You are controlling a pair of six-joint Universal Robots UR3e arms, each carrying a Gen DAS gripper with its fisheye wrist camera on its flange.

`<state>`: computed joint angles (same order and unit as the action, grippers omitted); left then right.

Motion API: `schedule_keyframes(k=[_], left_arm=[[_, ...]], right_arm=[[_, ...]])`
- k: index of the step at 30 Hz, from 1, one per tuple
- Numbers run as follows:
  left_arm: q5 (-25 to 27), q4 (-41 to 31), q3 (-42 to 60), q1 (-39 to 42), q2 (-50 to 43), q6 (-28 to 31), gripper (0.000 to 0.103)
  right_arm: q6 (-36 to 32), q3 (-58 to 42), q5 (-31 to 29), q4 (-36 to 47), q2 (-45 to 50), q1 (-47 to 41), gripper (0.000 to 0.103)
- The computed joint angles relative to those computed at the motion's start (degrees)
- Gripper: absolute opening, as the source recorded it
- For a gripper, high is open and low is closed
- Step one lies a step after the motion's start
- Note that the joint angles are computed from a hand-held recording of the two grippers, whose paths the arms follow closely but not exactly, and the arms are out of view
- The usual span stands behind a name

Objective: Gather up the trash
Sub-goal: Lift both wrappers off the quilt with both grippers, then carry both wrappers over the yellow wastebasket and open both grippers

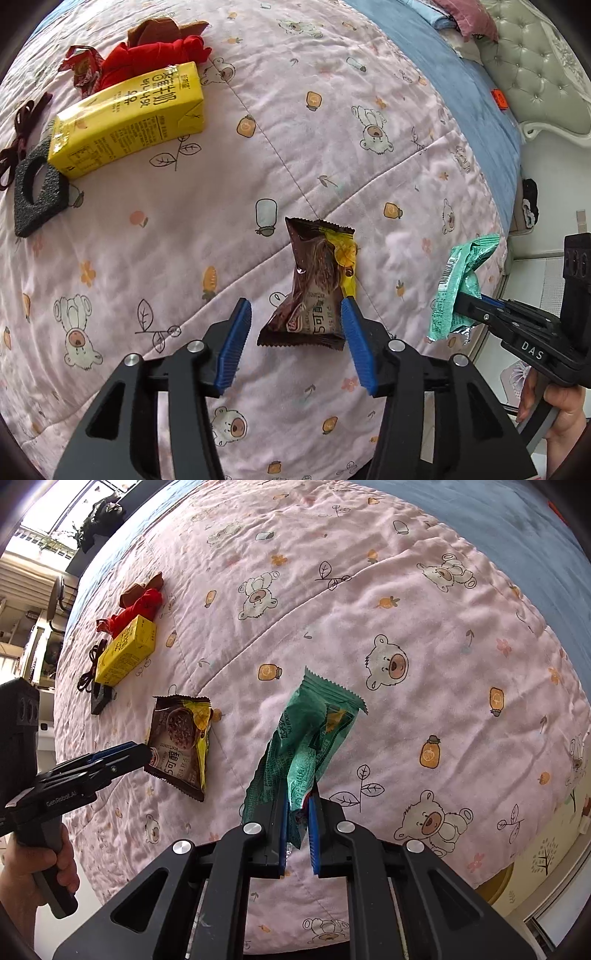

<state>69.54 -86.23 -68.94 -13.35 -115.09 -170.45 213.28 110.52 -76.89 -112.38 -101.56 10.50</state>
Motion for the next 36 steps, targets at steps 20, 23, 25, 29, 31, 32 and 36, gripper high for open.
schedule_keyframes(k=[20, 23, 25, 29, 31, 32, 36], left_arm=[[-3.8, -3.0, -3.8, -0.1, 8.5, 4.9, 0.006], [-4.4, -3.2, -7.4, -0.8, 13.1, 5.7, 0.006], [-4.7, -2.9, -10.0, -1.7, 16.1, 5.9, 0.006], [-5.5, -2.8, -13.8, -4.0, 20.8, 4.9, 0.006], [-5.9, -3.2, -14.5, -5.4, 22.3, 4.3, 0.006], [-6.1, -3.3, -14.6, -6.4, 22.8, 3.9, 0.006], [-6.1, -3.0, -13.6, -11.5, 22.7, 1.7, 0.006]], right_arm=[[-0.1, -3.8, -0.7, 2.4, -2.1, 2.8, 0.009], [1.1, -3.6, -2.0, 3.7, -5.3, 4.3, 0.009], [2.3, -3.3, -3.2, 4.8, -7.9, 5.7, 0.009], [5.9, -2.6, -5.8, 8.1, -13.6, 8.5, 0.009], [7.8, -2.3, -6.9, 10.7, -17.0, 9.5, 0.009], [8.6, -2.0, -7.2, 12.0, -19.0, 9.7, 0.009], [9.9, -1.0, -8.4, 18.3, -26.6, 9.7, 0.009]])
